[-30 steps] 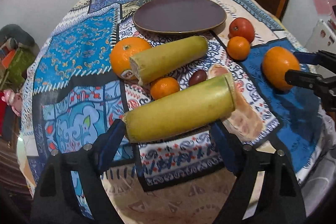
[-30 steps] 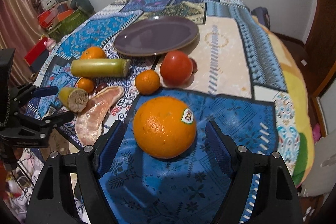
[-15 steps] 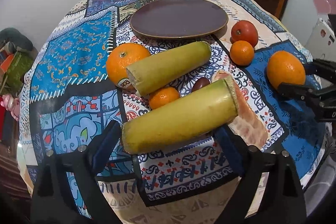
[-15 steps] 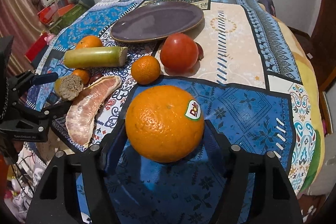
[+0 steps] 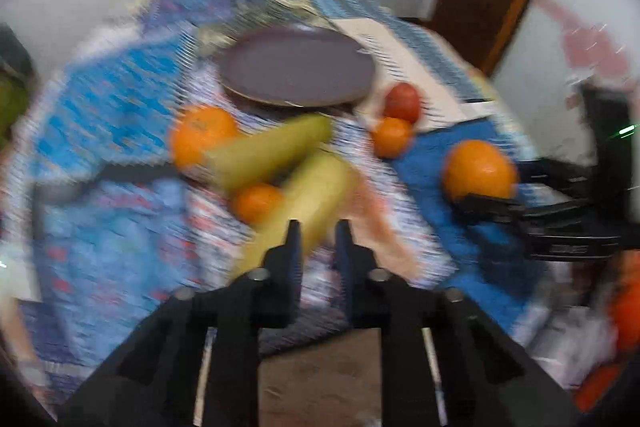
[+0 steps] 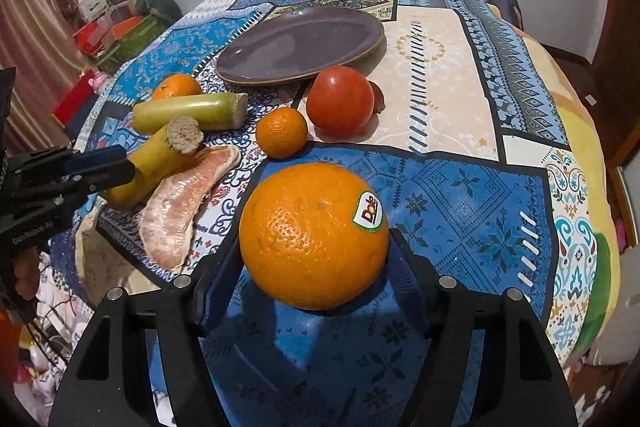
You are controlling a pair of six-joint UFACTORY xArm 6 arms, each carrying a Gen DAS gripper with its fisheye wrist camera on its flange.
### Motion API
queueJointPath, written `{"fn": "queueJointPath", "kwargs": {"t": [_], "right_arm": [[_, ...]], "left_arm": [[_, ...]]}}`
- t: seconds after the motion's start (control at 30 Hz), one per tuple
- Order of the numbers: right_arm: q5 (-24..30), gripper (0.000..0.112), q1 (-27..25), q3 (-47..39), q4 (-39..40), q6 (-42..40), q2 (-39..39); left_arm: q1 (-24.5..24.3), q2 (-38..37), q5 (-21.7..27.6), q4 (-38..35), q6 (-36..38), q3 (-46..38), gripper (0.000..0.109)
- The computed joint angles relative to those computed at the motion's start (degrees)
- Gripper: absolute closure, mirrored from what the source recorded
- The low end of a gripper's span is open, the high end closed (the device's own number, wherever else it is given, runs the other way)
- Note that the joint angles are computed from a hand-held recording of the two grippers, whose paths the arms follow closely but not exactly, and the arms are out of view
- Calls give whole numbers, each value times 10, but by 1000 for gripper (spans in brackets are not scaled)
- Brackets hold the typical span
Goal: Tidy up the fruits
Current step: 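Close the right gripper on the large orange while the left gripper grasps the yellow-green cylinder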
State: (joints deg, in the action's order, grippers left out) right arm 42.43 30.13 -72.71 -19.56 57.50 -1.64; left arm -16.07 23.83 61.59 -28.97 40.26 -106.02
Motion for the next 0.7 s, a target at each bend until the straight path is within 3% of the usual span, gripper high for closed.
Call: {"fn": "queueJointPath", "kwargs": {"t": [0.07, 0.17, 0.23, 0.37, 0.47, 0.6, 0.7], "right_arm": [[-1, 46, 2, 0, -3, 3, -4], [-1, 46, 5, -2, -9, 4, -6], [-3, 46, 6, -1, -8, 2, -8], [-6, 46, 5, 1, 1, 2, -7], [-9, 46, 2, 3, 12, -1, -4], [-15, 46, -2, 8, 27, -6, -3], [-17, 46, -3, 11, 23, 3, -5]], "left_arm": [[-1, 9, 22, 32, -28, -20, 96], [-1, -11, -26, 27, -33, 21, 96], [-2, -28, -64, 41, -41, 43, 86], [-2, -39, -111, 56, -38, 68, 45], [-5, -19, -109, 88, -40, 53, 45], [-9, 25, -69, 112, -72, 8, 44], [-17, 25, -98, 123, -81, 20, 48]]}}
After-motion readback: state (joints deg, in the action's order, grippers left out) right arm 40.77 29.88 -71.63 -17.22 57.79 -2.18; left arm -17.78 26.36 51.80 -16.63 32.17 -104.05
